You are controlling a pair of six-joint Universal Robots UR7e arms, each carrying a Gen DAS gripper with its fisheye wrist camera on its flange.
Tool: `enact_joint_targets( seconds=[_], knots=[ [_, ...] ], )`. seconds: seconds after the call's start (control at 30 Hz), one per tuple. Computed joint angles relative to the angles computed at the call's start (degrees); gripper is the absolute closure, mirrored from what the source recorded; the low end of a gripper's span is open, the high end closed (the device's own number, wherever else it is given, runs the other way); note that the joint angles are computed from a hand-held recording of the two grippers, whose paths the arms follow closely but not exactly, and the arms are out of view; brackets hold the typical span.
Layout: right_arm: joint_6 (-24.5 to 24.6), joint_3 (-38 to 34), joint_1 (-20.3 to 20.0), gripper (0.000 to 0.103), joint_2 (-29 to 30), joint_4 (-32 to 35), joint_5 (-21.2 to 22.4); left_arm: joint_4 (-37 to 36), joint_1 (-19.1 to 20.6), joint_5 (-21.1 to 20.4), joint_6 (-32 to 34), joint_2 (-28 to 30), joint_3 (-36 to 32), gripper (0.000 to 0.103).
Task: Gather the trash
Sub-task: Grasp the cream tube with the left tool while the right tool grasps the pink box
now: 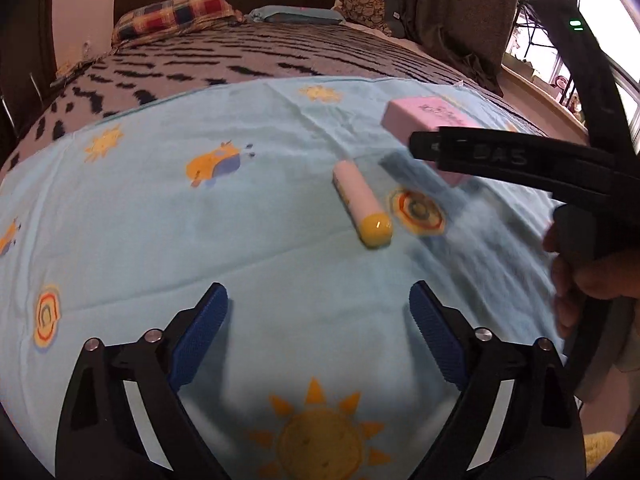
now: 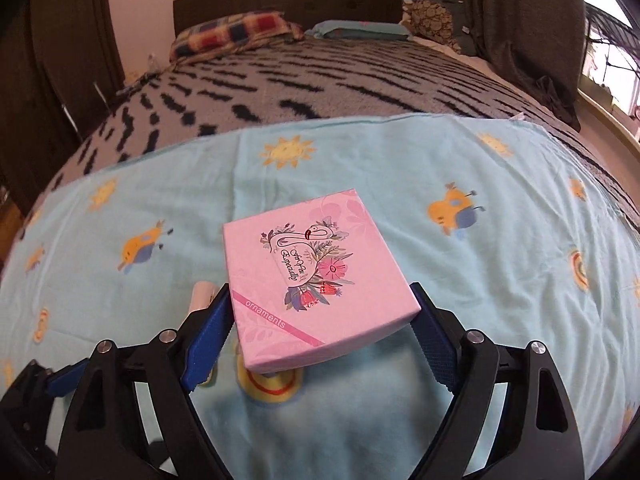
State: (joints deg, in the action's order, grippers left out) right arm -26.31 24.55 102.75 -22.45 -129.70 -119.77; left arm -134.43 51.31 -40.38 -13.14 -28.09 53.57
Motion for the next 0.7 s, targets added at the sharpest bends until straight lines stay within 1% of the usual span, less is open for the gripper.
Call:
enact_joint_targets(
  seconds=[0.03,0.1,0.13,0.23,0.27,0.3,0.37,0.43,0.5,0.53,0.6,0.7],
  knots=[
    [0.11,-0.1,-0.07,0.018,-0.27,0.01,0.17,0.29,-0.01,0.48,0.71,1.21,-1.93,0.019],
    [0.23,1.24,-0.3,0.018,-1.72,-0.91,0.48,1.71,0.18,0.54,1.05,3.72,-6.34,0.027],
    [0.55,2.22,-0.51,0.018,-2.68,-1.33,0.84,2.48,0.33,0.31,0.92,4.59,-7.99,0.03],
    [1.64,4.4,-1.17,0.018,-4.92,-1.69,1.71,6.63,1.04,-0.54,0.73,8.46,-15.43,0.045],
    [1.71,5.44,-1.42,0.018,-5.77,-1.97,2.05,7.85,1.28,-0.84,0.58,9.42,-17.33,0.054],
    [1.63,6.01,-1.62,0.018,-6.28,-2.13,2.13,9.22,1.54,-1.27,0.33,10.54,-19.53,0.059],
    [1.58,7.82,-1.96,0.018,-7.49,-2.74,2.34,10.13,1.74,-0.89,0.49,12.19,-22.24,0.061],
    [1.73,9.55,-2.24,0.018,-8.58,-3.26,2.64,11.18,1.78,-0.08,1.28,13.89,-25.11,0.067],
    [2.0,11.68,-2.48,0.018,-9.89,-3.76,3.21,12.78,1.8,0.27,1.72,15.17,-27.71,0.08],
    [2.08,12.74,-2.52,0.018,-10.52,-4.12,3.43,13.76,1.8,0.42,1.89,15.56,-28.71,0.08],
    [2.01,15.58,-2.56,0.018,-12.2,-5.21,4.18,13.93,1.7,0.76,2.85,15.17,-28.03,0.08],
    [1.36,20.14,-2.46,0.018,-14.97,-7.28,5.26,10.6,1.15,2.03,3.36,11.98,-21.48,0.081]
  ],
)
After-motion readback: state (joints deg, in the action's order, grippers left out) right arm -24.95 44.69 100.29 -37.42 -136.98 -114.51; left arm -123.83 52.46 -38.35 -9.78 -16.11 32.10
